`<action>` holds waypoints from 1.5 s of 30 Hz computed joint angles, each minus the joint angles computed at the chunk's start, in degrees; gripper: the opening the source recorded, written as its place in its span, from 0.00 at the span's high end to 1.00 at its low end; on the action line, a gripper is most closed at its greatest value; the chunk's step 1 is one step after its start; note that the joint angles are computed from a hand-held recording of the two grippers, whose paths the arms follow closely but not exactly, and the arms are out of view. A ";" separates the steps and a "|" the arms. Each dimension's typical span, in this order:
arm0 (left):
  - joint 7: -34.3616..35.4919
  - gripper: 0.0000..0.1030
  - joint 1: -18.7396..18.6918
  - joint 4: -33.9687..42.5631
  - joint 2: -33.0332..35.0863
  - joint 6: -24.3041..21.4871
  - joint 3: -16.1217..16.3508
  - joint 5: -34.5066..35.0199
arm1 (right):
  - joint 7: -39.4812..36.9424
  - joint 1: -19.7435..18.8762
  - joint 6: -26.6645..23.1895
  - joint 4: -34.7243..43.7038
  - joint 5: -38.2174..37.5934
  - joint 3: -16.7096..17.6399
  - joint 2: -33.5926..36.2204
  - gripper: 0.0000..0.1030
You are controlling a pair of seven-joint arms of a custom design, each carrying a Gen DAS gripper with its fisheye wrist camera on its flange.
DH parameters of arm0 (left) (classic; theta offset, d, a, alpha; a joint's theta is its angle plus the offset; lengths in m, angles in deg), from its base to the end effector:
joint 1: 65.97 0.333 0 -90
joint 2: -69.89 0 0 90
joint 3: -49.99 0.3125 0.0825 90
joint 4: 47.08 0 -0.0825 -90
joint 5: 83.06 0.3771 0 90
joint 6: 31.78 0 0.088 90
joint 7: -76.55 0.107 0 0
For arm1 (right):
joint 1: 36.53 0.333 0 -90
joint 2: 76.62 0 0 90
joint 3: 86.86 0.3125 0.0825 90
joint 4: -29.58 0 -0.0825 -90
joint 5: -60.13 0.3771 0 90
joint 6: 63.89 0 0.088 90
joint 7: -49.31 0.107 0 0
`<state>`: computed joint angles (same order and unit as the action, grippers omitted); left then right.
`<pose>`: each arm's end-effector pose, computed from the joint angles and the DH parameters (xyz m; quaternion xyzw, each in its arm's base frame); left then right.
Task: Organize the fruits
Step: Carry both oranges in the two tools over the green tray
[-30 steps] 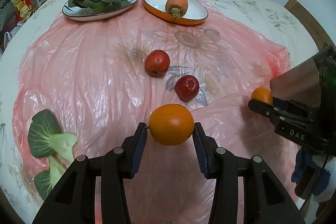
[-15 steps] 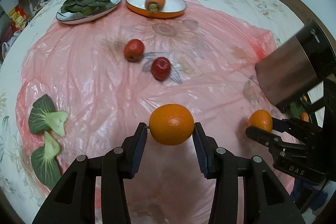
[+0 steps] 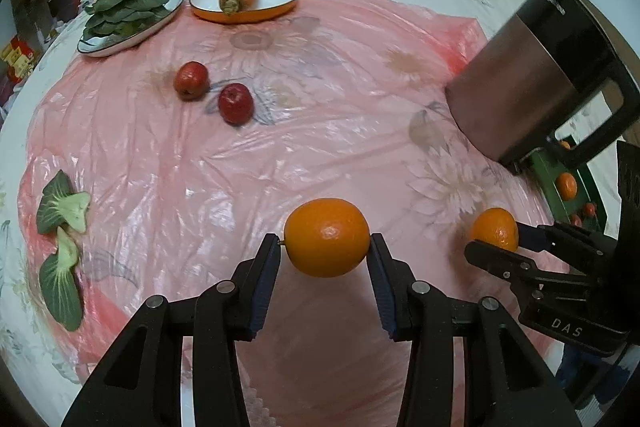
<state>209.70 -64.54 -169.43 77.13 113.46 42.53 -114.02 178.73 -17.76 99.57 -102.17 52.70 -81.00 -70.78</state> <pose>0.5745 -0.0535 0.3758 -0.5179 0.8242 -0.2267 0.0327 0.5015 0.2370 0.3549 -0.6371 0.7370 -0.0765 0.2122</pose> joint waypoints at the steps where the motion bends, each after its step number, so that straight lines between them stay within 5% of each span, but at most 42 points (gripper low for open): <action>1: -0.02 0.62 -0.11 -0.34 -0.23 0.17 -0.05 0.12 | 0.33 0.01 0.20 -0.52 -0.09 -0.07 -0.34 0.46; 25: -1.82 0.62 -5.36 -6.15 -5.79 1.91 -1.48 5.33 | 1.51 0.53 1.76 -12.18 4.00 -1.10 -11.23 0.46; 45: 0.61 0.62 -13.53 -7.96 -7.53 0.15 -5.34 4.59 | 7.41 -3.33 -2.76 -29.15 1.29 -3.21 -32.40 0.46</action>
<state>210.31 -78.07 -177.39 69.59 113.61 37.18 -109.44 186.14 -21.09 96.81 -131.32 53.99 -84.21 -103.18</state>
